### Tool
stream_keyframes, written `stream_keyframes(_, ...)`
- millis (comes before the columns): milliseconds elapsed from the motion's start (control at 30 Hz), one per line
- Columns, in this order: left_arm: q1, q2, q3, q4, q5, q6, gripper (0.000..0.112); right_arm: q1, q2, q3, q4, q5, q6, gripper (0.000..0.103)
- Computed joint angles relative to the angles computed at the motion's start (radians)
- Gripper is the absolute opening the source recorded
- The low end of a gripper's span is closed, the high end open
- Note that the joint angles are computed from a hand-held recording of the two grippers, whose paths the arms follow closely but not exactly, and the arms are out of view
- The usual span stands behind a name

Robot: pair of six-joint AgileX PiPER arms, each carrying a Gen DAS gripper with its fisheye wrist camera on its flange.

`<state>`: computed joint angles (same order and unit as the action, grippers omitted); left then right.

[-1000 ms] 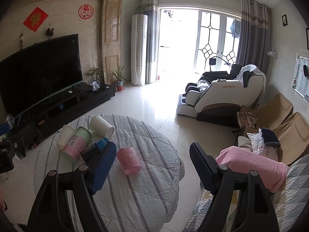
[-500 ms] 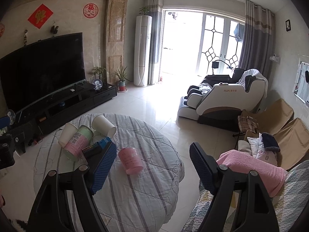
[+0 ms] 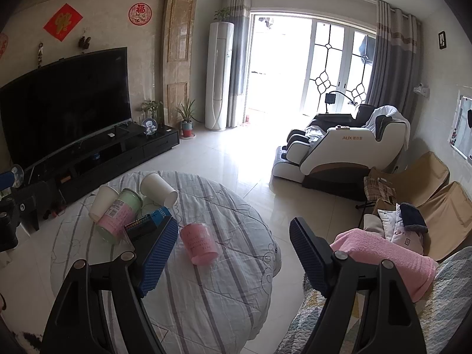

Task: Flip cup upright

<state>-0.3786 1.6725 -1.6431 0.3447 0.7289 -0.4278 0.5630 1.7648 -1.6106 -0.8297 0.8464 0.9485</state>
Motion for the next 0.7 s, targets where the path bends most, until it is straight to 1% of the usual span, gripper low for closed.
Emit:
stream_keyframes(300, -0.004, 0.018, -0.028, -0.009, 0.019, 0.015, 0.103, -0.006, 0.006, -0.01, 0.016, 0.002, -0.017, 0.08)
stream_keyframes(567, 0.002, 0.051, -0.065, -0.041, 0.081, 0.037, 0.103, -0.022, 0.021, -0.035, 0.091, 0.009, -0.092, 0.08)
stream_keyframes(700, 0.012, 0.068, -0.074, -0.08, 0.126, 0.058, 0.103, -0.03, 0.03, -0.049, 0.139, 0.02, -0.127, 0.08)
